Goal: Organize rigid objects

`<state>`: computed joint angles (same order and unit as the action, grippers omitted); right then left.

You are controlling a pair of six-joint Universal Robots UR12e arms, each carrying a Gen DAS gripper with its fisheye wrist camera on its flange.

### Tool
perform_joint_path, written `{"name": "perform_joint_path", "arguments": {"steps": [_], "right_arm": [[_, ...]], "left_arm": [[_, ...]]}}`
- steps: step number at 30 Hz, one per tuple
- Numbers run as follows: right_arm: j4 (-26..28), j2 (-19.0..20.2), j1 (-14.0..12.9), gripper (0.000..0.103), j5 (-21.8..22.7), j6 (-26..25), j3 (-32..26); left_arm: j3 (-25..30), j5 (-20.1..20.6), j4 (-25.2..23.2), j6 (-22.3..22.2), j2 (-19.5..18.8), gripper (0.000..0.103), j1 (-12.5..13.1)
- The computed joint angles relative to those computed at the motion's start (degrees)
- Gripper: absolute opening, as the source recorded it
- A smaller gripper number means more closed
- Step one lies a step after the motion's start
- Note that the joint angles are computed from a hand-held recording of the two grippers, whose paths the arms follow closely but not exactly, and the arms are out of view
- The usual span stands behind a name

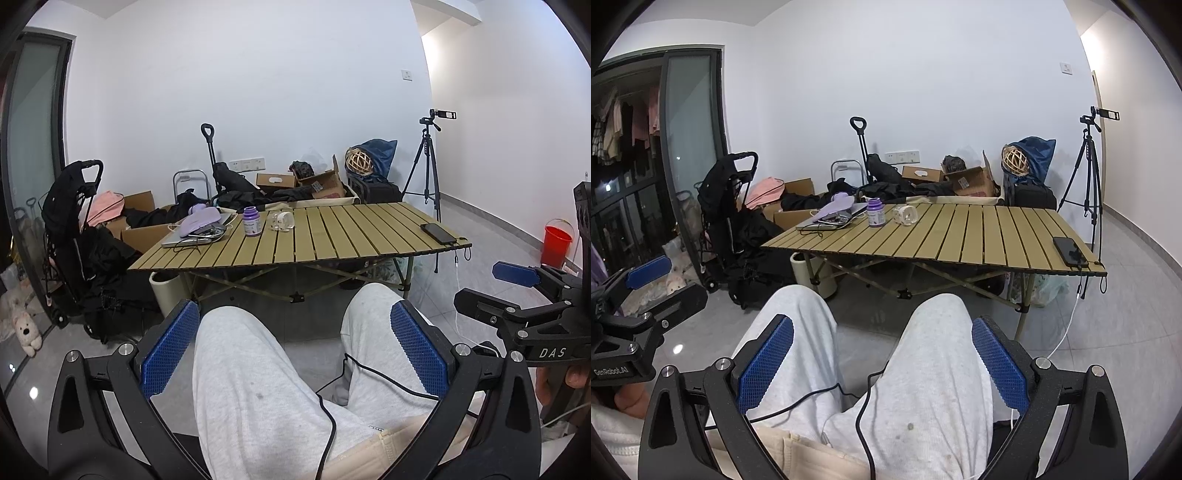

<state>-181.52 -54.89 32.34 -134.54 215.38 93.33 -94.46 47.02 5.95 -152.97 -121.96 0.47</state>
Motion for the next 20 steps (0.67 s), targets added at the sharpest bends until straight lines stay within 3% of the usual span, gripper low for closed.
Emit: {"name": "perform_joint_path", "arguments": {"steps": [20], "right_arm": [[0.1,0.0,-0.3,0.100,1.1,-0.9,0.0]], "left_arm": [[-0.1,1.1,0.8,-1.9,0.1,0.103,-0.1]]}}
